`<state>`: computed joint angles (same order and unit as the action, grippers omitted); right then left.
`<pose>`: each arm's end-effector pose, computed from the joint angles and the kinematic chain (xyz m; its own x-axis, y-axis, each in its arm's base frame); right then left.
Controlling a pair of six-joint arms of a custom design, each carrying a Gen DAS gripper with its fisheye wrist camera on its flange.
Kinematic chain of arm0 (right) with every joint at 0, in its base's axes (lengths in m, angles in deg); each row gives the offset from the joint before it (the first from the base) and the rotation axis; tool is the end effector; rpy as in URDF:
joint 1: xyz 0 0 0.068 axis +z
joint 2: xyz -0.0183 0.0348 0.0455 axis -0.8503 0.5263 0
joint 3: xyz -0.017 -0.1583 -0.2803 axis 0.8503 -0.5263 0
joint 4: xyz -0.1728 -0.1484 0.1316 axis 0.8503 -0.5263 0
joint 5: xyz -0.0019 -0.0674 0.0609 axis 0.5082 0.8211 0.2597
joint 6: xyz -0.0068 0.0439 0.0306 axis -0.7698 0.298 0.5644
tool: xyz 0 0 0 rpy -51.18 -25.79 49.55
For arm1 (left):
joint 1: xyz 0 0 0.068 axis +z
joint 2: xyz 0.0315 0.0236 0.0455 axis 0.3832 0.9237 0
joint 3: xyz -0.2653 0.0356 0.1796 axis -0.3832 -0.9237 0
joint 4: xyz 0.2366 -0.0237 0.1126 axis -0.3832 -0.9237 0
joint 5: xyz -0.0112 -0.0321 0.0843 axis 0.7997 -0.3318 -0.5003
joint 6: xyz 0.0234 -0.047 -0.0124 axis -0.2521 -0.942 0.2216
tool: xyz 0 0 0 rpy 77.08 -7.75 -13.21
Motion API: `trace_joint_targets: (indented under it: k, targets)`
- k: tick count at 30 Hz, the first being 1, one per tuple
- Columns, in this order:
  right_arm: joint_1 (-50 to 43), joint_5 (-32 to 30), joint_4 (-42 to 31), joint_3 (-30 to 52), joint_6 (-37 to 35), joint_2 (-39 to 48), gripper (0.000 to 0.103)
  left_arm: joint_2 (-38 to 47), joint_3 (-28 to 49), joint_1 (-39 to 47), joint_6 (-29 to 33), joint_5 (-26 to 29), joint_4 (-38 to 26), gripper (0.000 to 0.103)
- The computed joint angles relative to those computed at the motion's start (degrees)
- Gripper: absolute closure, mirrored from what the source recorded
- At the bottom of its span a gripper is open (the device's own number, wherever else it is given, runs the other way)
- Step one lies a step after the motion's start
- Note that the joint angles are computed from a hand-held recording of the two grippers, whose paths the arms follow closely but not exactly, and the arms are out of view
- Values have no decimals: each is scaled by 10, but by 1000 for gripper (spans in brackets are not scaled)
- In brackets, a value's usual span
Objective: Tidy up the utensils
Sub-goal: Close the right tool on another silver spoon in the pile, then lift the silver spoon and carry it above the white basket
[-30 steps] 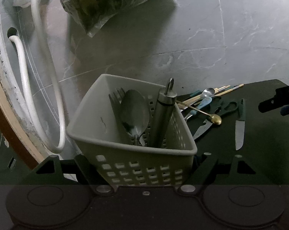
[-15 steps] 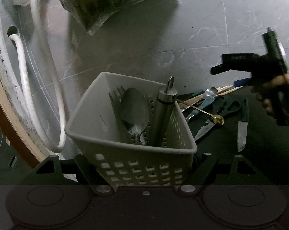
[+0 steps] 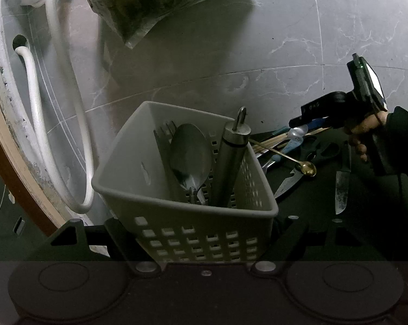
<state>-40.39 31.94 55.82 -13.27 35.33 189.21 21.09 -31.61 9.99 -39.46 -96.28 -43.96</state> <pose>0.4115 0.1468 0.0916 -0.7928 0.1066 -0.6001 -0.2785 0.8125 0.5122 0.1558 -0.0216 0.1973 -0.5823 0.1188 -0.8043 -0.0859 0.9748 0.2061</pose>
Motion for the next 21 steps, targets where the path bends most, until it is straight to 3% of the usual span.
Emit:
trace_joint_targets:
  k: [4,8,16,21]
  targets:
    - [26,52,-7,-5,-34,-7,90,0,0,0,0,0,0,21]
    - [26,55,28,-28,-14,-8,94,1,1,-1,0,-1,0,21]
    - [-6,-8,149,-92,136,-30,102,1,1,0,-1,0,-1,21]
    - [-12,-1,186,-131,150,-73,101,0,-3,2,0,4,3,22]
